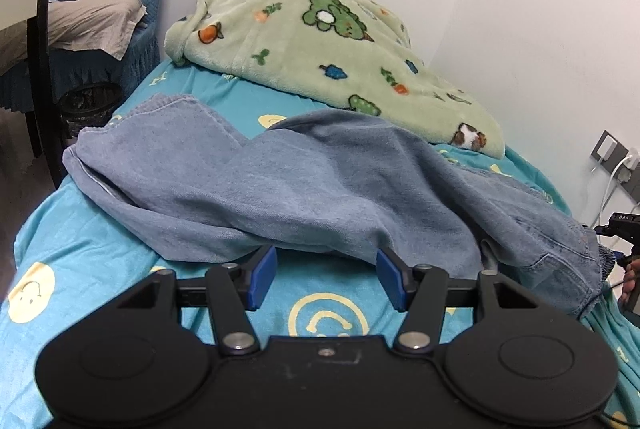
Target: Fold clothes
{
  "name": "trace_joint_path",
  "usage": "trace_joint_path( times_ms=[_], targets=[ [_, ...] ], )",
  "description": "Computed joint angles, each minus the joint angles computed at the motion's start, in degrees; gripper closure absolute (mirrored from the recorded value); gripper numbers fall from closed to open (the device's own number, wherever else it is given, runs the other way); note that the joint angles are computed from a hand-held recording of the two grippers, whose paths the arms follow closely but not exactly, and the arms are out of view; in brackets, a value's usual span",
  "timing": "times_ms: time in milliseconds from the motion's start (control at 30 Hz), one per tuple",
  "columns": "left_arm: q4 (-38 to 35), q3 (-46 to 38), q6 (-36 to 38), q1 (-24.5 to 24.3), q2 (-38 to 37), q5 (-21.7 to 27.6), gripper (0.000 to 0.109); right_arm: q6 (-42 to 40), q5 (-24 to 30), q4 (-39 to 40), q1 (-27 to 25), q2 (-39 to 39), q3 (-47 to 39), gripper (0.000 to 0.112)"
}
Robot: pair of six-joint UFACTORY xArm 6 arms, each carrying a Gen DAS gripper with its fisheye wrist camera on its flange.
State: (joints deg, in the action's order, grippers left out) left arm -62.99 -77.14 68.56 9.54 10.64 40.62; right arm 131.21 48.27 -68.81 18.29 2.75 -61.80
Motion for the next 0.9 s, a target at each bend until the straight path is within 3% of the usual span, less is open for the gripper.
trace_joint_path(
  times_ms=[167,333,400,533,667,733,800,900],
  targets=[
    [-1.0,1.0,1.0,0.3,-1.2,0.4,0.055,-7.0,6.2,-0.2,5.2,1.2,-5.3,0.048],
    [-1.8,1.7,2.4,0.2,-2.0,0.4,0.054,-13.7,18.2,-1.4,10.9,6.7,-14.7,0.044],
    [-1.7,1.6,2.2,0.2,-1.8,0.5,0.054,-15.3,18.6,-3.3,11.6,7.9,-16.4,0.043],
    [-1.3,1.1,1.9,0.1,-1.2,0.8,0.054,-15.2,2.1,-8.7,8.9,9.5,-16.7,0.043],
    [0.3,0.0,0.7,0.1,-0.1,1.0,0.054,-17.5,-15.2,-14.3,6.7,16.9,-23.5,0.039],
    [0.9,0.0,0.1,0.0,0.1,0.9,0.054,-24.7,-22.8,-11.3,6.0,22.1,-29.2,0.039],
    [1.6,-0.2,-0.6,0.0,0.3,1.1,0.053,-35.5,-27.6,-3.2,6.0,27.4,-34.7,0.039],
    [2.1,-0.4,-1.1,-0.2,0.6,1.0,0.053,-49.2,-28.4,7.9,7.0,33.3,-40.7,0.041]
  ],
)
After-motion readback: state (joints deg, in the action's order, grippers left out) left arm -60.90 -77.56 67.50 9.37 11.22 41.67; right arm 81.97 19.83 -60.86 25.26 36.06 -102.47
